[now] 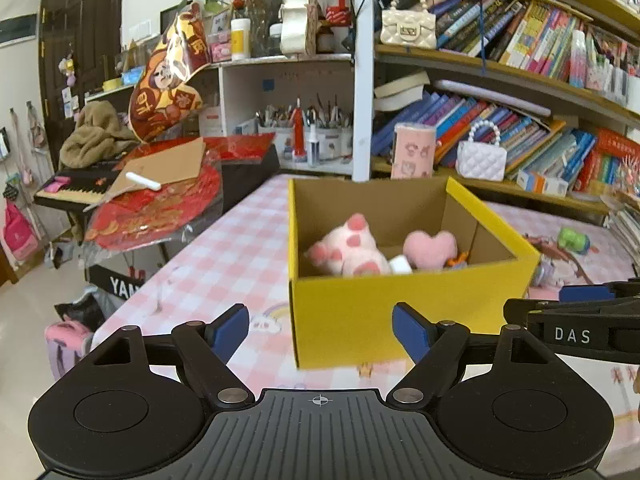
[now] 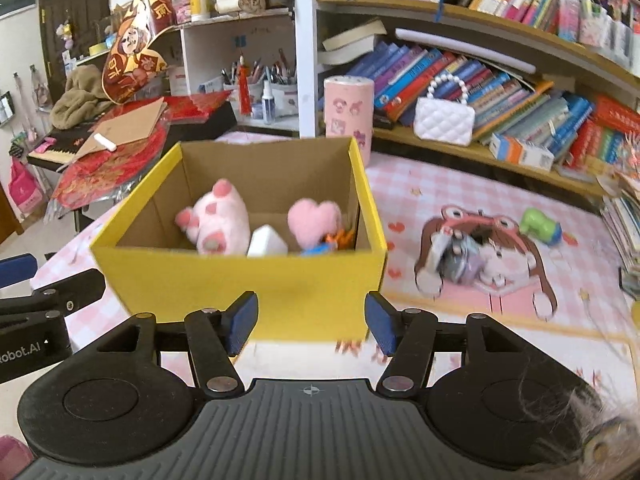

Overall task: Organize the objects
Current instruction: 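Withdraw both grippers from the box and move toward the remaining toys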

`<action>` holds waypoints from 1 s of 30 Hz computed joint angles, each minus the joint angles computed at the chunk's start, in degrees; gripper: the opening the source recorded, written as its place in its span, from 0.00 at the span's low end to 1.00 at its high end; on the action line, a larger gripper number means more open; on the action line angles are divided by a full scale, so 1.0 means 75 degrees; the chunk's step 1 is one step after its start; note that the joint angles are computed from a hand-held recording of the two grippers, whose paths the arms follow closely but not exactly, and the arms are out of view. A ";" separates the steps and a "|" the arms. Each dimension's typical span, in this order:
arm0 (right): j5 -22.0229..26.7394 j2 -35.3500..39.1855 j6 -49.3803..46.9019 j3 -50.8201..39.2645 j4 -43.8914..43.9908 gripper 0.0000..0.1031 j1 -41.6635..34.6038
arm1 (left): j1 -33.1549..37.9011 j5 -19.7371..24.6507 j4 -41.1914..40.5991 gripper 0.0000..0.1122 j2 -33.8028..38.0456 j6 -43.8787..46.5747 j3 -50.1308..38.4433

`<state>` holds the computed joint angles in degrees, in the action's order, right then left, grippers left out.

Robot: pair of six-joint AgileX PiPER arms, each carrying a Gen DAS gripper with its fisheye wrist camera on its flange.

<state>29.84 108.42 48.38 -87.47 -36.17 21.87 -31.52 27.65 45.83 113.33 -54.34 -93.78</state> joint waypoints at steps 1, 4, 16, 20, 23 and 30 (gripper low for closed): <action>0.0021 -0.0092 0.0250 0.0180 -0.0169 0.58 0.0079 | -0.0022 -0.0010 0.0058 0.73 -0.0098 -0.0078 0.0175; 0.0142 -0.0346 0.1077 0.0687 -0.0751 0.62 0.0336 | -0.0105 -0.0011 0.0416 0.79 -0.0378 -0.0516 0.0707; 0.0748 -0.1137 0.3279 0.2155 -0.1850 0.69 0.1103 | -0.0400 -0.0035 0.0763 0.82 -0.1130 -0.1142 0.2105; 0.0929 -0.1296 0.3389 0.2435 -0.1874 0.69 0.1282 | -0.0497 -0.0052 0.0540 0.83 -0.1165 -0.0946 0.2218; 0.1015 -0.1426 0.3560 0.2629 -0.1955 0.71 0.1332 | -0.0572 -0.0095 0.0185 0.84 -0.1139 -0.0593 0.2215; 0.1215 -0.1702 0.3865 0.3005 -0.1991 0.72 0.1220 | -0.0795 -0.0136 -0.0488 0.84 -0.0838 0.0309 0.1807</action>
<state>38.95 95.65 77.36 -64.93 -51.10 31.02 -37.49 26.63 42.17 107.05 -52.03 -80.22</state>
